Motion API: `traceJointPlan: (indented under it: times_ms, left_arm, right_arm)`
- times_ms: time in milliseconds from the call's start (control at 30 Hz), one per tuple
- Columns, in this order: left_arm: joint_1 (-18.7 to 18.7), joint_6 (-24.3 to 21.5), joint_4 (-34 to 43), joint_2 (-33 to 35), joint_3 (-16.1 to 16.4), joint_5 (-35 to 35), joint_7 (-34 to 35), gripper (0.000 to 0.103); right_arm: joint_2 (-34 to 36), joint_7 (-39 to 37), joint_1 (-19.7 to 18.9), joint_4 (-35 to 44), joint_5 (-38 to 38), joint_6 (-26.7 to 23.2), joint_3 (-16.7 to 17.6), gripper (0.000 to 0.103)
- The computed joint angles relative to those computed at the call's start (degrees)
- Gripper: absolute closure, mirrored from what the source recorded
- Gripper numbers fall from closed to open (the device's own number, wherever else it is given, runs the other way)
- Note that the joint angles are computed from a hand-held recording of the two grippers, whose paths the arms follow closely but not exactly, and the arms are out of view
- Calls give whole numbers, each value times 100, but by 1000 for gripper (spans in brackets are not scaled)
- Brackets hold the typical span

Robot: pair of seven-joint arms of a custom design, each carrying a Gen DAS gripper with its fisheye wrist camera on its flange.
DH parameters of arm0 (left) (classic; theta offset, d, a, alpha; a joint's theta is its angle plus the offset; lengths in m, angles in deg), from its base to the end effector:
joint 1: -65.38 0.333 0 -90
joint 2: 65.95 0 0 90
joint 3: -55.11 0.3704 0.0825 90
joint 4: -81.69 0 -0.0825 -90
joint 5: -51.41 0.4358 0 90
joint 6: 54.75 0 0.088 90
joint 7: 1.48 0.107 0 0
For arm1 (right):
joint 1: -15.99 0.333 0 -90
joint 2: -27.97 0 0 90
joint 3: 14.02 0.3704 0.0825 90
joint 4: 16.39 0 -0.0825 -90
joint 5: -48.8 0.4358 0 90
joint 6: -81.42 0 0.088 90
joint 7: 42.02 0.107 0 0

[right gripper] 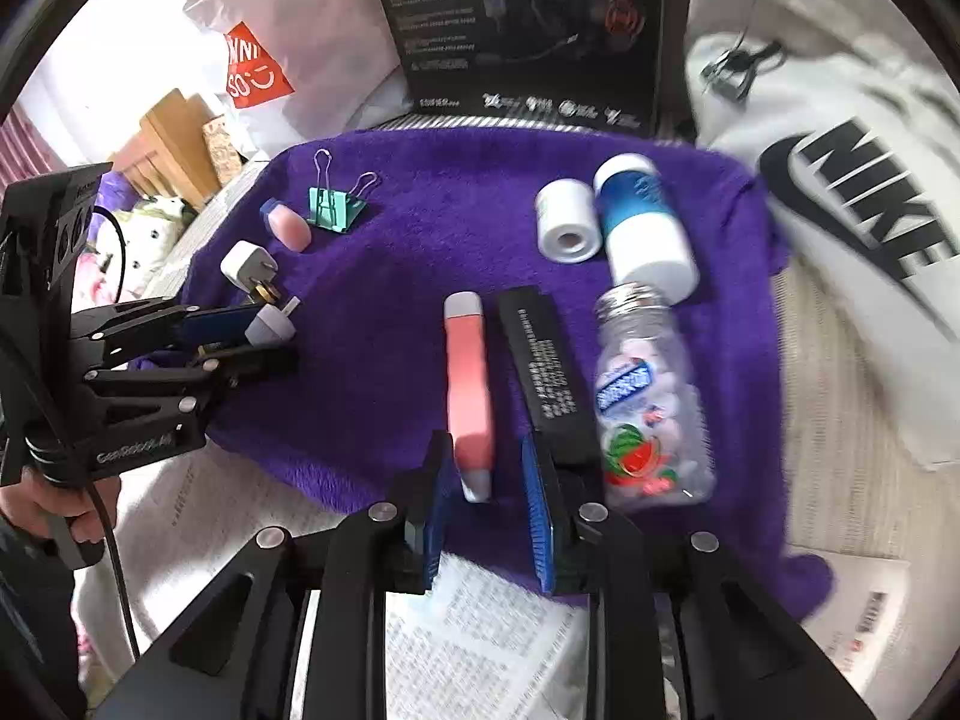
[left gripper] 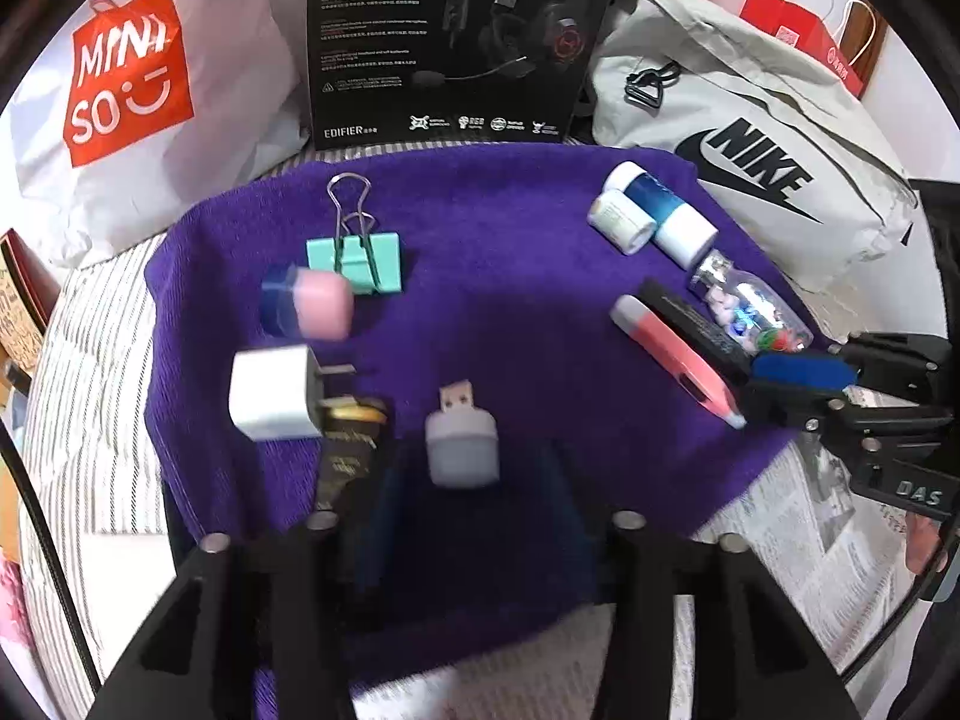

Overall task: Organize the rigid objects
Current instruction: 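Release the USB light with the left tool while the right tool releases the highlighter on the towel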

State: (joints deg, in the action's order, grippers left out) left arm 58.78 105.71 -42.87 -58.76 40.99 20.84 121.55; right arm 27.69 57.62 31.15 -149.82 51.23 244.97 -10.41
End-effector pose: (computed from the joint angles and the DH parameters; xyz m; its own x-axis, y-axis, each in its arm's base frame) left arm 0.6010 -0.1980 0.4067 -0.4824 -0.8649 0.1390 -0.7727 0.3454 -0.5326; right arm 0.5547 0.1861 0.4181 0.1510 -0.9818 -0.1148 -0.8667 -0.0756 -0.4931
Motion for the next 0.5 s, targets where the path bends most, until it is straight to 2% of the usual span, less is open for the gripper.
traceJointPlan:
  times_ms: [100,167,233,267,333,400,500]
  left_arm:
    - [-54,84,-140,-126,36,130,-246,52]
    - [-49,-15,-199,-244,49,65,-272,50]
    - [-62,-104,-299,-425,74,-73,-242,36]
    - [-78,-115,-351,-510,84,-228,-116,33]
    - [-150,-75,-553,-777,130,-514,112,23]
    - [-256,10,-762,-1031,211,-559,108,19]
    - [-401,89,-1082,-1412,338,-407,-59,13]
  right_arm:
    - [-256,-5,26,-195,80,144,10,65]
    - [-438,188,6,-327,-63,221,42,60]
    - [-664,650,-95,-485,-483,278,135,50]
    - [-775,887,-163,-562,-705,300,196,46]
    - [-1037,1580,-420,-717,-1359,267,425,30]
    - [-1311,2298,-724,-846,-2064,161,709,21]
    - [-1675,2864,-861,-1018,-2558,-33,885,15]
